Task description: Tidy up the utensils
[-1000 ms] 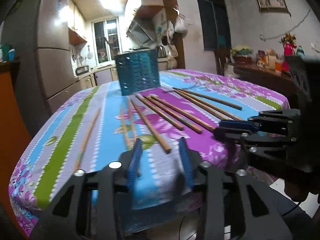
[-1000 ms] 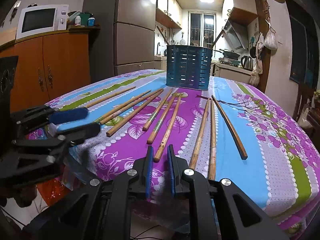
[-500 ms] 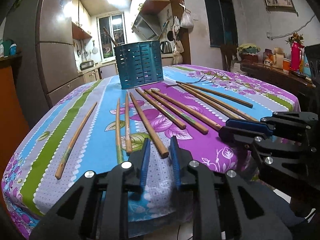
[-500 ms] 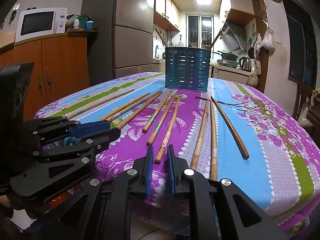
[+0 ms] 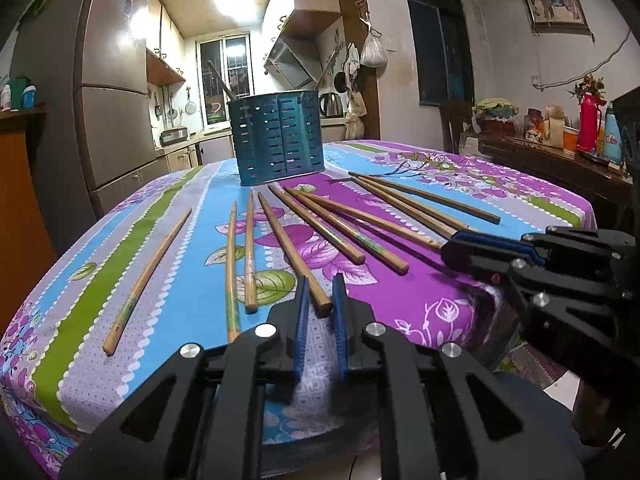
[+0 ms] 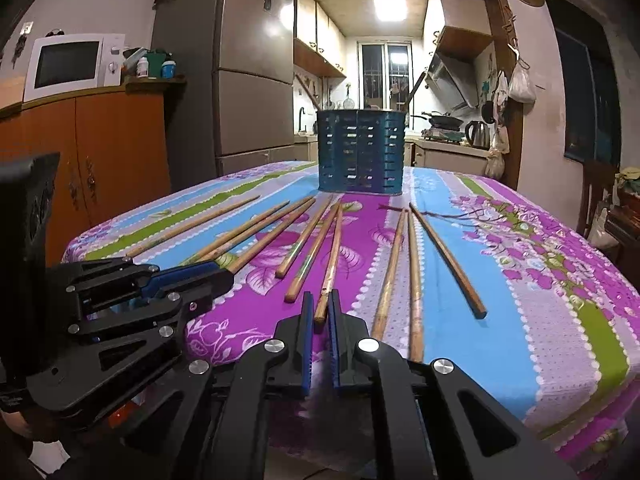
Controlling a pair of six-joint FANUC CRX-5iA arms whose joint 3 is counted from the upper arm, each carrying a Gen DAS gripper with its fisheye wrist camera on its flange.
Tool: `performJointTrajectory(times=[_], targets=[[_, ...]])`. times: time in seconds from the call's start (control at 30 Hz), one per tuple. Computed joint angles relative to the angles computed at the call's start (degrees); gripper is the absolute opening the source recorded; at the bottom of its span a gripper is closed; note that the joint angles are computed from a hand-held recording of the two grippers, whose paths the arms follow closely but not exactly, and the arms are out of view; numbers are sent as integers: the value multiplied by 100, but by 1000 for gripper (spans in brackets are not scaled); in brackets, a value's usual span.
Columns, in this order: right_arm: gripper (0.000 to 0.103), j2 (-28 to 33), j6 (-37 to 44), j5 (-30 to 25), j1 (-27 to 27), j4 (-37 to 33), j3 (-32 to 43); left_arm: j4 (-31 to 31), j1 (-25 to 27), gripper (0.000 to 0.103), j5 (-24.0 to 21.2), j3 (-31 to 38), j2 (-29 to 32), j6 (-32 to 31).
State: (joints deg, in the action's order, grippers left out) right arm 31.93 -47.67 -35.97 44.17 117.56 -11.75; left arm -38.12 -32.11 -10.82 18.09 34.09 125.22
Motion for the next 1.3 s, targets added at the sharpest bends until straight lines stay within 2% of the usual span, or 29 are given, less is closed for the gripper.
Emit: performJointTrajectory(times=[0.17, 0.4, 0.6, 0.77, 0.93, 1.07, 1.1, 1.3], targets=[[7, -272, 97, -254, 7, 122, -170, -463, -58, 10, 51, 6, -177, 448], [7, -679, 317, -457, -108, 583, -263, -1837, -254, 9, 34, 285, -487, 1756], [7, -829, 500, -216, -413, 1074, 13, -1673, -165, 9, 74, 695, -398, 1426], [7, -916, 379, -39, -574, 1319, 91, -1703, -145, 10, -82, 375, -564, 1692], [7, -1002, 200, 36, -548, 1289, -166, -590, -13, 10, -142, -265, -590, 554], [7, -1046, -5, -7, -462, 1139, -414, -1148, -158, 10, -434, -373, -570, 1166], [7, -1042, -49, 11, -457, 1124, -438, -922, -114, 10, -398, -408, -541, 932], [7, -953, -121, 133, -415, 1021, -423, -860, -169, 10, -583, -202, -330, 696]])
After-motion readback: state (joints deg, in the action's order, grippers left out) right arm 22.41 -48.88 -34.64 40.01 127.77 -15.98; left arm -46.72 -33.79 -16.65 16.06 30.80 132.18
